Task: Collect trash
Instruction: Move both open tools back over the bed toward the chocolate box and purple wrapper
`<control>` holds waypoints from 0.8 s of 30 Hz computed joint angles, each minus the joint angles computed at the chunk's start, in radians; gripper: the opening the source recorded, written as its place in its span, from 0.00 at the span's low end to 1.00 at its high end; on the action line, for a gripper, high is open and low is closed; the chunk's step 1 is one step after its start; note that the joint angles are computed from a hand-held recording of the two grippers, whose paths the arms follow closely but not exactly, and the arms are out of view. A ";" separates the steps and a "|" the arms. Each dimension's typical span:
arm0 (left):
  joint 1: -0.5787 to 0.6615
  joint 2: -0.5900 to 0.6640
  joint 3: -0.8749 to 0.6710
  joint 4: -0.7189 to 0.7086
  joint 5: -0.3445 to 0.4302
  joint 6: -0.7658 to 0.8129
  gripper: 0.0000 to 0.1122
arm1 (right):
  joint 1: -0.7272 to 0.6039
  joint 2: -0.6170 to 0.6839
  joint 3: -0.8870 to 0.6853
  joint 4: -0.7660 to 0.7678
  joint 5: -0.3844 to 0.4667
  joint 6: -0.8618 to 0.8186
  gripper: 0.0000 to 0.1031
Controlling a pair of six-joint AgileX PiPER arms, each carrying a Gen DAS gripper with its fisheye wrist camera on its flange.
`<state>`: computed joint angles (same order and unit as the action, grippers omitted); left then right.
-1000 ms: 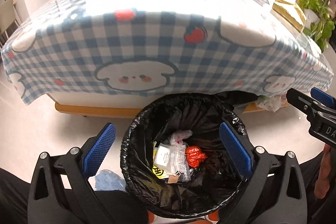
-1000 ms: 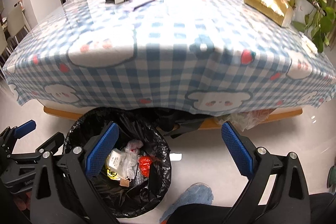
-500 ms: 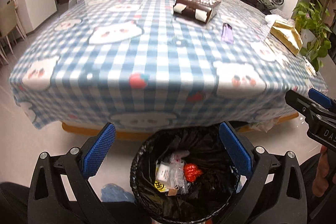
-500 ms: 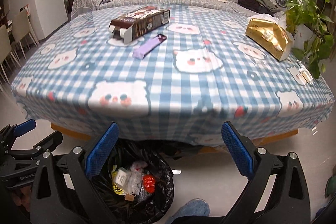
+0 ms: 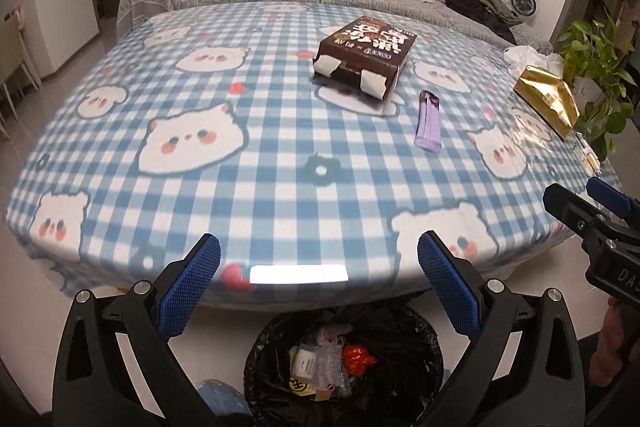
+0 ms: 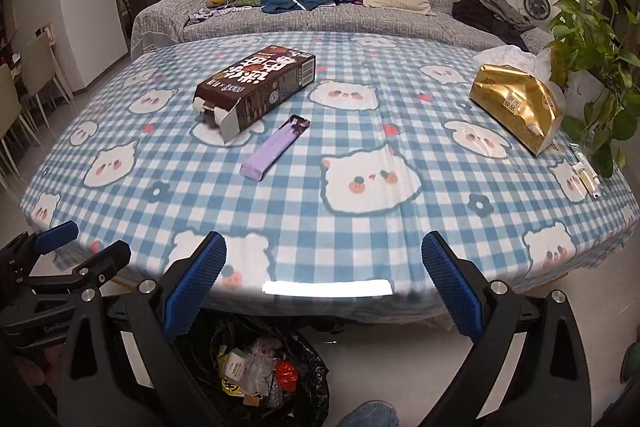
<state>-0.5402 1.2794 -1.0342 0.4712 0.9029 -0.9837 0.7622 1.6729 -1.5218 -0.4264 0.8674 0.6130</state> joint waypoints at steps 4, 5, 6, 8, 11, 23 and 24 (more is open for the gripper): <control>0.050 0.058 -0.080 -0.035 -0.010 0.089 0.86 | -0.040 0.051 -0.081 0.031 0.018 -0.046 0.92; 0.063 0.077 -0.108 -0.043 -0.009 0.116 0.86 | -0.049 0.061 -0.099 0.039 0.022 -0.057 0.92; 0.074 0.095 -0.133 -0.049 -0.008 0.138 0.86 | -0.059 0.076 -0.124 0.049 0.027 -0.072 0.92; 0.106 0.138 -0.196 -0.060 -0.007 0.193 0.86 | -0.079 0.109 -0.178 0.062 0.039 -0.096 0.92; 0.169 0.209 -0.292 -0.111 -0.014 0.288 0.86 | -0.104 0.153 -0.250 0.091 0.057 -0.137 0.92; 0.278 0.630 -0.881 -0.274 0.148 0.632 0.86 | -0.209 0.468 -0.747 0.208 0.233 -0.289 0.92; 0.282 0.664 -0.933 -0.279 0.169 0.651 0.86 | -0.217 0.509 -0.819 0.220 0.263 -0.302 0.92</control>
